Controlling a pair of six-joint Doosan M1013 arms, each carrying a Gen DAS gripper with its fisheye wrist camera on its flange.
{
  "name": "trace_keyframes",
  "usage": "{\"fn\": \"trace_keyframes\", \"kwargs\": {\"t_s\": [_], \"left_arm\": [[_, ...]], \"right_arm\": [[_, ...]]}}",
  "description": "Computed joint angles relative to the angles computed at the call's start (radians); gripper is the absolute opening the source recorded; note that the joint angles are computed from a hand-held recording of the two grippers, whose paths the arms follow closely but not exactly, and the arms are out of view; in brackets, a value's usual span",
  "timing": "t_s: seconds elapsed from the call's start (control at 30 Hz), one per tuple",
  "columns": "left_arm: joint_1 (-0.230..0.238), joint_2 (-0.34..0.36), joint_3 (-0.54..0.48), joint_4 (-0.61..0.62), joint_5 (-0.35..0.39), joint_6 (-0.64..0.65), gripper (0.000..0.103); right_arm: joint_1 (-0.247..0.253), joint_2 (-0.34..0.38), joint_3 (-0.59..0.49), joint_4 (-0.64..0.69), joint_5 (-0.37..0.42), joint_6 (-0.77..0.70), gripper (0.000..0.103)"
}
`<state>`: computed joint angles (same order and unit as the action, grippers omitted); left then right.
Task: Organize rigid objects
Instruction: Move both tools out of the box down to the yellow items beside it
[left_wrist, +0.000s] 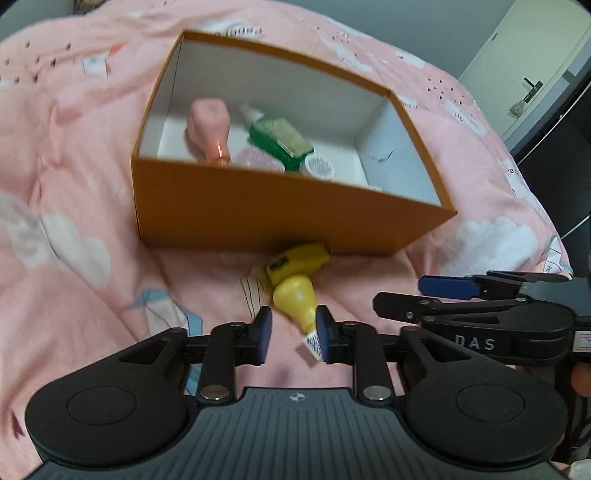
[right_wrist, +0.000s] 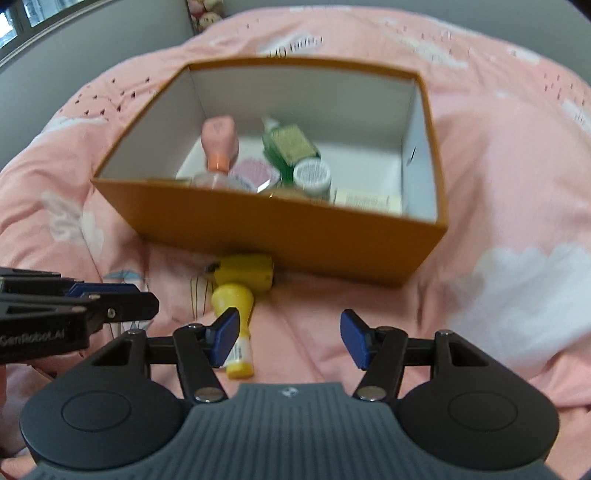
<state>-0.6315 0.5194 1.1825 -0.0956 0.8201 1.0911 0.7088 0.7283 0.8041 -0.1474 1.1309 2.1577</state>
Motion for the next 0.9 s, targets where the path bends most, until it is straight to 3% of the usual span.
{"fn": "trace_keyframes", "kwargs": {"t_s": [0.07,0.23,0.37,0.57,0.7,0.9], "left_arm": [[0.005,0.007,-0.003,-0.027,0.015,-0.004,0.043],[0.0,0.023,-0.005,0.015,0.021,-0.06,0.044],[0.008,0.037,-0.018,-0.015,0.034,-0.053,0.044],[0.007,0.065,-0.043,-0.047,0.015,-0.083,0.044],[-0.005,0.103,-0.095,-0.007,0.062,-0.126,0.046],[-0.012,0.14,-0.137,0.0,0.091,-0.135,0.049]], "right_arm": [[-0.002,0.007,-0.001,0.019,0.018,0.005,0.06],[-0.013,0.018,0.004,0.078,0.031,0.021,0.059],[-0.022,0.033,-0.006,0.14,0.035,-0.006,0.051],[-0.028,0.063,-0.038,0.127,0.075,0.008,0.034],[-0.037,0.076,-0.043,0.183,0.098,-0.019,0.033],[-0.04,0.072,-0.032,0.162,0.093,0.016,0.032]]}}
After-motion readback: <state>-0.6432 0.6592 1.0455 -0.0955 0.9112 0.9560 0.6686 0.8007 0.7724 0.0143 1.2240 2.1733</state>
